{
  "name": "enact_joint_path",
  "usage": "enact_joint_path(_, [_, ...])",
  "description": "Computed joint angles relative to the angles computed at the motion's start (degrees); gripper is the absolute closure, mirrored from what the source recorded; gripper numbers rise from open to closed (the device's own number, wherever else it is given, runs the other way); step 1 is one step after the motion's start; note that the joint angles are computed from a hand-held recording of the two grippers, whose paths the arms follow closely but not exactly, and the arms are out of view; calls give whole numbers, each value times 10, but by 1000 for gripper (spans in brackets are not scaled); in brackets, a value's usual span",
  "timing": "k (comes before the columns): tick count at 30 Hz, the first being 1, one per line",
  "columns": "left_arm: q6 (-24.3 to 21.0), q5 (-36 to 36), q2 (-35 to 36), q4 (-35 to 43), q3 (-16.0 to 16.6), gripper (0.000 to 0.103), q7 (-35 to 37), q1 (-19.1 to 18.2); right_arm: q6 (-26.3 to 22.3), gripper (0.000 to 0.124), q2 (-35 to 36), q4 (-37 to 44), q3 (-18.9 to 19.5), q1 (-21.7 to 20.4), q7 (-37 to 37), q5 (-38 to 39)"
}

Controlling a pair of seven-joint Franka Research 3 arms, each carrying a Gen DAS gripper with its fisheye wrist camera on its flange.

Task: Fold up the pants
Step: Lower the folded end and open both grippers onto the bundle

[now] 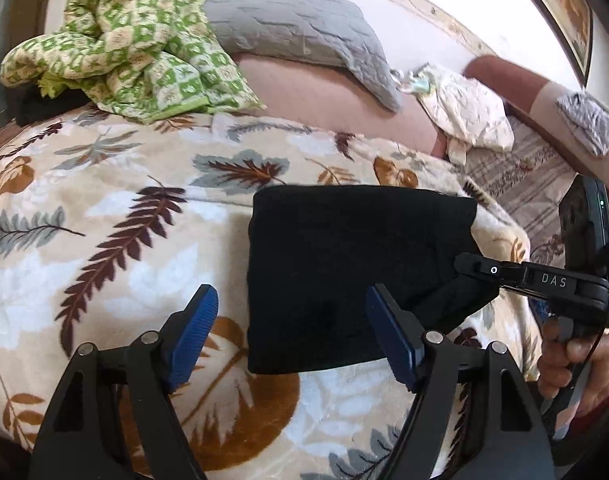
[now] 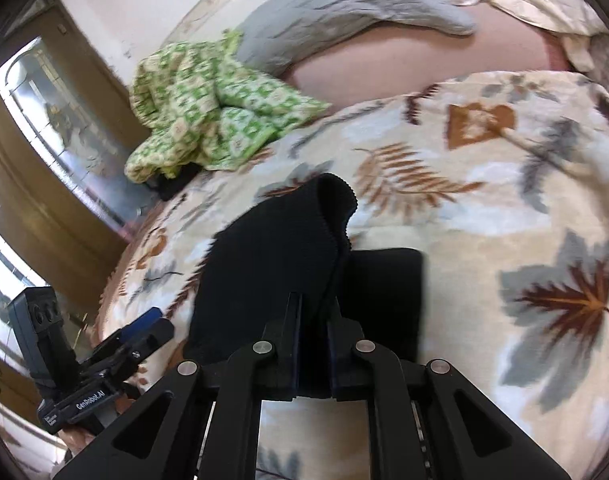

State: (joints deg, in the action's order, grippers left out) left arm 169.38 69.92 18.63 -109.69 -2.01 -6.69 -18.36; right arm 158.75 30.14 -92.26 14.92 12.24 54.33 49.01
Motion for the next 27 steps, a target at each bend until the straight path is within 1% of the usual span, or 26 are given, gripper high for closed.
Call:
enact_joint_path(1, [-1,-16,7,3,-7,26,21,4,-2,115,2,-1,-13,6,18,-14])
enact_joint_path(3, [-4,-54,20,8,-16,26,60,9,-9,115,15,7,-26,11,48,-34])
enact_joint_path(4, [-8,-89,30,11,-26,26,95,16,-15,115,22,13,-28,11,56,-43])
enact_joint_path(5, [-9,-106,33,11,-26,26,109,14,-16,114,29,19,-34,16,67,-58])
enact_joint_path(7, [1,-123,35,8,-16,26,116,7,5,107,37,22,-48,34,93,-93])
enact_joint_path(9, [3,-126,29,3,-1,26,115,-6,29,102,33,13,-56,44,109,-123])
enact_joint_path(10, [-7,-118,22,1,8,26,107,-16,56,100,24,-1,-80,66,135,-155])
enact_joint_path(11, [-12,-113,18,0,12,26,101,-20,71,96,20,-8,-95,79,156,-179])
enact_joint_path(12, [-14,-110,14,-1,14,26,96,-21,90,96,13,-19,-100,83,174,-204])
enact_joint_path(13, [-14,-107,12,-1,13,26,94,-20,103,96,4,-28,-85,71,160,-194])
enact_joint_path(15, [-23,-100,8,4,14,26,86,-20,116,96,-2,-32,-21,19,115,-165])
enact_joint_path(16, [-31,-108,11,11,7,25,97,-16,115,97,-1,-28,-1,5,92,-153])
enact_joint_path(17, [-39,-119,14,18,1,25,110,-11,109,97,1,-22,0,7,91,-158])
enact_joint_path(21, [-71,-161,38,53,-12,25,162,-3,77,97,33,26,-44,52,133,-204])
enact_joint_path(23, [-76,-183,50,65,-15,25,184,1,64,97,52,50,-65,70,164,-227])
enact_joint_path(25, [-85,-212,64,81,-20,25,215,5,50,97,76,80,-81,83,194,-250])
enact_joint_path(27, [-92,-232,74,91,-19,25,235,4,31,96,99,112,-88,88,215,-268])
